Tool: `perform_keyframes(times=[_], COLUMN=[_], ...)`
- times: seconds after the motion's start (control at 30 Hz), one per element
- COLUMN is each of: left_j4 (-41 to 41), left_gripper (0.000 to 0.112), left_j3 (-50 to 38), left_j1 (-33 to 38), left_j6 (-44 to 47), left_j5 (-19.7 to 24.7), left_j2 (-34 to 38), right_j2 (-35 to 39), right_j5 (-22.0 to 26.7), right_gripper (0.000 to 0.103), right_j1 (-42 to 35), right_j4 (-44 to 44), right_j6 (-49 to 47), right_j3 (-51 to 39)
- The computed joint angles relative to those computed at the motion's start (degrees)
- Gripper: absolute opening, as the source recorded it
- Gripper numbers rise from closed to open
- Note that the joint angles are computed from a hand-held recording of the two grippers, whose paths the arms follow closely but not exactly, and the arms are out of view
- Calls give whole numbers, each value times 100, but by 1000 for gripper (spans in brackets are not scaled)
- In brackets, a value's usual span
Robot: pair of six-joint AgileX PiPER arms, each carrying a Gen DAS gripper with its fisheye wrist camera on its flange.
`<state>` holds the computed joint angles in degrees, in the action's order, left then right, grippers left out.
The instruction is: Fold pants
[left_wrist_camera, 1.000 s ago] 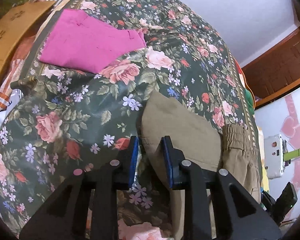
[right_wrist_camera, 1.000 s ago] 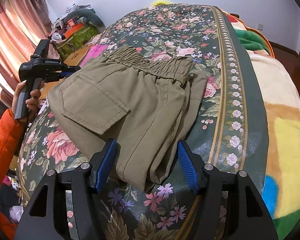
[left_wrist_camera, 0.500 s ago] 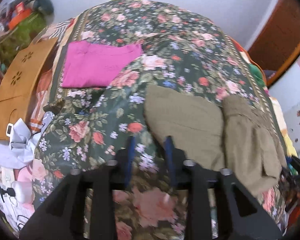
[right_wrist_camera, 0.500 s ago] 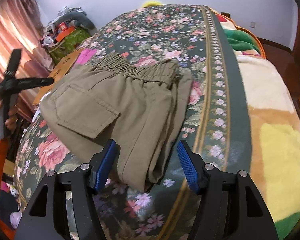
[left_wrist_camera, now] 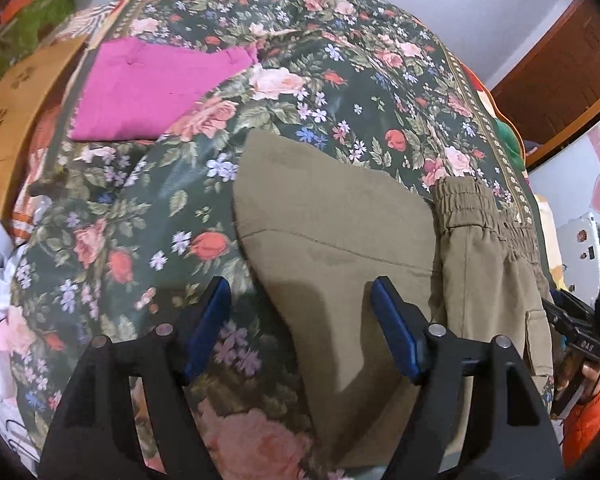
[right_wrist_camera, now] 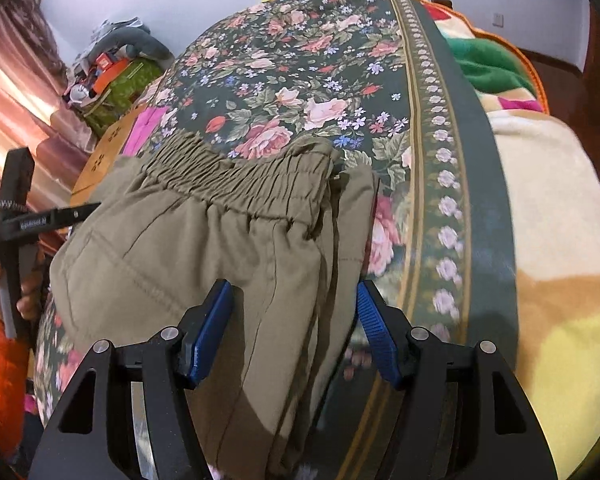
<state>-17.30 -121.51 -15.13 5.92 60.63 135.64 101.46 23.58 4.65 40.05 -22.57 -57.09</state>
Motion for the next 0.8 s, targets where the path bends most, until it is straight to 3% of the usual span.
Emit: perform_keyframes(times=[0.17, 0.3, 0.37, 0.43, 0.63, 0.8], left_j4=[-321, -192, -157, -252, -206, -194], left_gripper=[72, 50, 44, 25, 8, 4], left_j3=[-554, -251, -196, -199, 177, 437], left_j1=[1, -130, -151, -105, -93, -104], left_j6=[228, 381, 329, 292, 204, 469], left_j5=[254, -94, -174, -183, -546, -794], left_j2=[368, 220, 193, 194, -96, -456], right_j2=[358, 488, 528, 568, 351, 372], right_j5=[266, 343, 397, 454, 263, 449], right_gripper=[59, 44, 35, 25, 9, 7], right_j1=[-135, -60, -61, -121, -33, 54], right_j4=[382, -62, -203, -155, -499, -1151], right_j6=[-407, -189, -151, -191, 5, 561], right_j3=[-349, -553, -629, -688, -705, -1222])
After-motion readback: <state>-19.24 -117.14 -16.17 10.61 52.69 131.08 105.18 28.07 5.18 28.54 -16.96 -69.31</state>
